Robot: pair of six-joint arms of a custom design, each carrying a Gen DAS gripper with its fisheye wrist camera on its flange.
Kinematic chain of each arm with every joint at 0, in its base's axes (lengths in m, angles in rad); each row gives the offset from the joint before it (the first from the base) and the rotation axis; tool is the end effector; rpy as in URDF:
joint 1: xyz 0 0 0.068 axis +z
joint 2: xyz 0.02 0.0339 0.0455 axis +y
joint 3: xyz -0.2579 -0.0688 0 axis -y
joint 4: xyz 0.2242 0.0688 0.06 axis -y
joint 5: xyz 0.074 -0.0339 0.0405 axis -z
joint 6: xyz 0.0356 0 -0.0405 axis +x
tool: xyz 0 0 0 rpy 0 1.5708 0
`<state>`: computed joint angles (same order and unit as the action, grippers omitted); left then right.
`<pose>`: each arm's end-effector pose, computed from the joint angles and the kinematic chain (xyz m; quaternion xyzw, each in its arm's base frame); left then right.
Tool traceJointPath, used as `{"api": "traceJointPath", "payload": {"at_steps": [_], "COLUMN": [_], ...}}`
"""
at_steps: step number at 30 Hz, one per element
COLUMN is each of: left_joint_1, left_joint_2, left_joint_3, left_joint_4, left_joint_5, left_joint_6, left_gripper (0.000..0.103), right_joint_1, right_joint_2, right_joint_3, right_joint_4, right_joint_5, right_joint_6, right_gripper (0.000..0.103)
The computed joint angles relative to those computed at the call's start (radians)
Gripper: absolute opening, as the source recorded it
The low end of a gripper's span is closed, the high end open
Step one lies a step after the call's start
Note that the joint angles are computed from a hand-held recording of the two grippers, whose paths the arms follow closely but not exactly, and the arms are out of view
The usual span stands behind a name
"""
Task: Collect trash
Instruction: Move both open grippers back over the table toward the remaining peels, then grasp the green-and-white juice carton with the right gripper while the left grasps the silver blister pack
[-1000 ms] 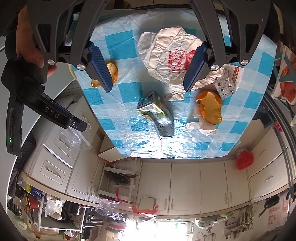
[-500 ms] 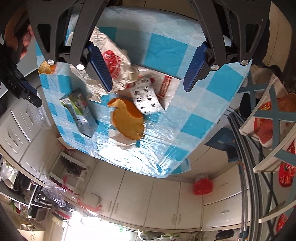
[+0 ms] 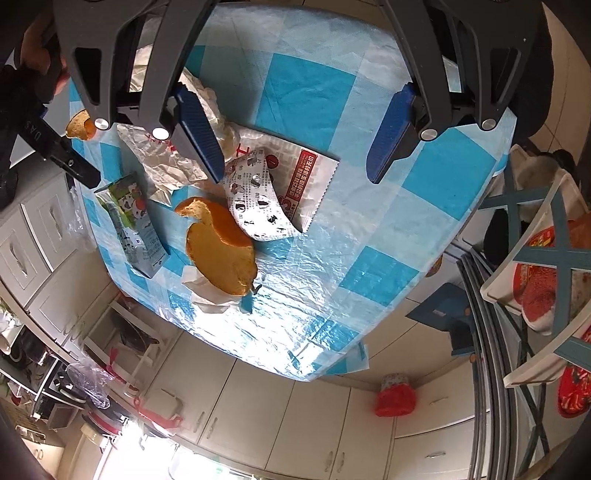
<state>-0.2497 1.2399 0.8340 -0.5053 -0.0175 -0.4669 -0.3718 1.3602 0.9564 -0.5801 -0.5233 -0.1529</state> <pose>0.2260 -0.0570 0.2374 -0.1054 0.9402 -0.1058 0.3062 0.2430 -0.0757 0.2455 0.0266 0.9273 0.1667 0.3341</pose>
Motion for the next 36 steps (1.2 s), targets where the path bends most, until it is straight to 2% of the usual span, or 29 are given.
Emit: {"api": "traceJointPath", "payload": {"at_steps": [7, 16, 24, 29, 33, 36], "left_joint_1": [-0.031, -0.054, -0.070, -0.061, -0.013, 0.002], "left_joint_2": [0.060, 0.125, 0.175, 0.171, 0.203, 0.237], "left_joint_3": [0.017, 0.034, 0.063, 0.088, 0.121, 0.161], "left_joint_4": [0.045, 0.075, 0.078, 0.070, 0.069, 0.020], "left_joint_5": [0.011, 0.002, -0.030, -0.066, -0.035, -0.005], "left_joint_6": [-0.015, -0.027, -0.021, 0.008, 0.028, 0.052], "left_gripper": [0.075, 0.075, 0.074, 0.074, 0.074, 0.074], "right_joint_1": [0.090, 0.134, 0.059, -0.009, -0.107, -0.143], "right_joint_2": [-0.006, 0.000, -0.041, -0.072, -0.030, 0.013], "right_joint_3": [-0.027, -0.054, -0.061, -0.056, -0.024, -0.003], "right_joint_4": [-0.060, -0.060, -0.014, 0.024, 0.019, 0.005], "right_joint_5": [0.028, 0.050, 0.008, 0.019, -0.020, -0.028], "right_joint_6": [-0.092, -0.107, -0.079, -0.045, -0.018, -0.005], "right_gripper": [0.072, 0.072, 0.072, 0.072, 0.072, 0.072]}}
